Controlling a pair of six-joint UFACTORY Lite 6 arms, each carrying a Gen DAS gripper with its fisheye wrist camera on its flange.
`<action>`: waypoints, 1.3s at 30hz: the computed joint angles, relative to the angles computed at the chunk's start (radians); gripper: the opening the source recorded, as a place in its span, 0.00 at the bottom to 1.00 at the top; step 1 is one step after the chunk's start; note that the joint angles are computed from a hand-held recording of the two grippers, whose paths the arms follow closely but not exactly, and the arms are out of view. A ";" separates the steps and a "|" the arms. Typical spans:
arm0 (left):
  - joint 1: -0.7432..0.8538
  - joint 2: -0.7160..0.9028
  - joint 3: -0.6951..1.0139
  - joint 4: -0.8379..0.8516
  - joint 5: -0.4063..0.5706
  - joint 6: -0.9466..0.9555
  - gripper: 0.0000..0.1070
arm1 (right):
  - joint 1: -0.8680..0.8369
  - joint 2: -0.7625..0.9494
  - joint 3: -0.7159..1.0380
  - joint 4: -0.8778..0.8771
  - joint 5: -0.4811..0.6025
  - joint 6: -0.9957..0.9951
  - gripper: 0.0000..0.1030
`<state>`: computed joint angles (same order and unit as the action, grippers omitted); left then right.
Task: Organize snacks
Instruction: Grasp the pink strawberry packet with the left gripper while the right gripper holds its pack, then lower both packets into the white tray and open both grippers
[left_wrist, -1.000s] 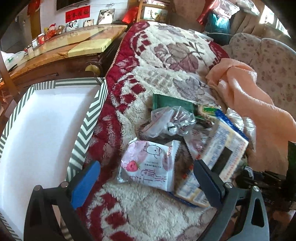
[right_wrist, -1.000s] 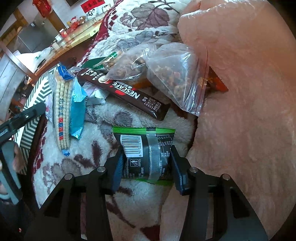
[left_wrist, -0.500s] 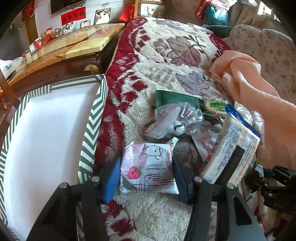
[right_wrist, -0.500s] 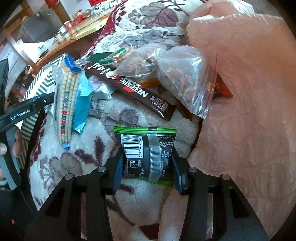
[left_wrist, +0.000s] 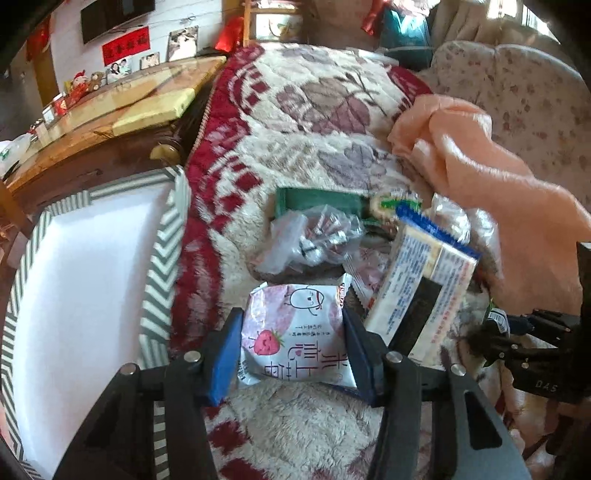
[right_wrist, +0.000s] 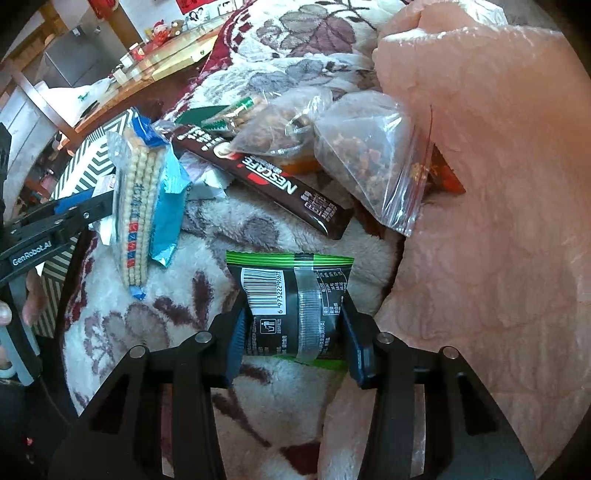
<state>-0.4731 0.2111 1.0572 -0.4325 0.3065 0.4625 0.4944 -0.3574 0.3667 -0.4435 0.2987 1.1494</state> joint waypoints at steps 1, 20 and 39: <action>0.009 -0.018 -0.007 -0.011 0.005 0.012 0.52 | 0.004 -0.008 0.008 -0.004 0.010 0.001 0.43; 0.200 -0.244 -0.141 -0.053 0.049 0.105 0.52 | 0.208 0.036 0.241 -0.044 0.168 0.043 0.43; 0.450 -0.225 -0.148 -0.185 0.090 0.299 0.52 | 0.284 0.656 0.890 0.203 0.091 -0.363 0.43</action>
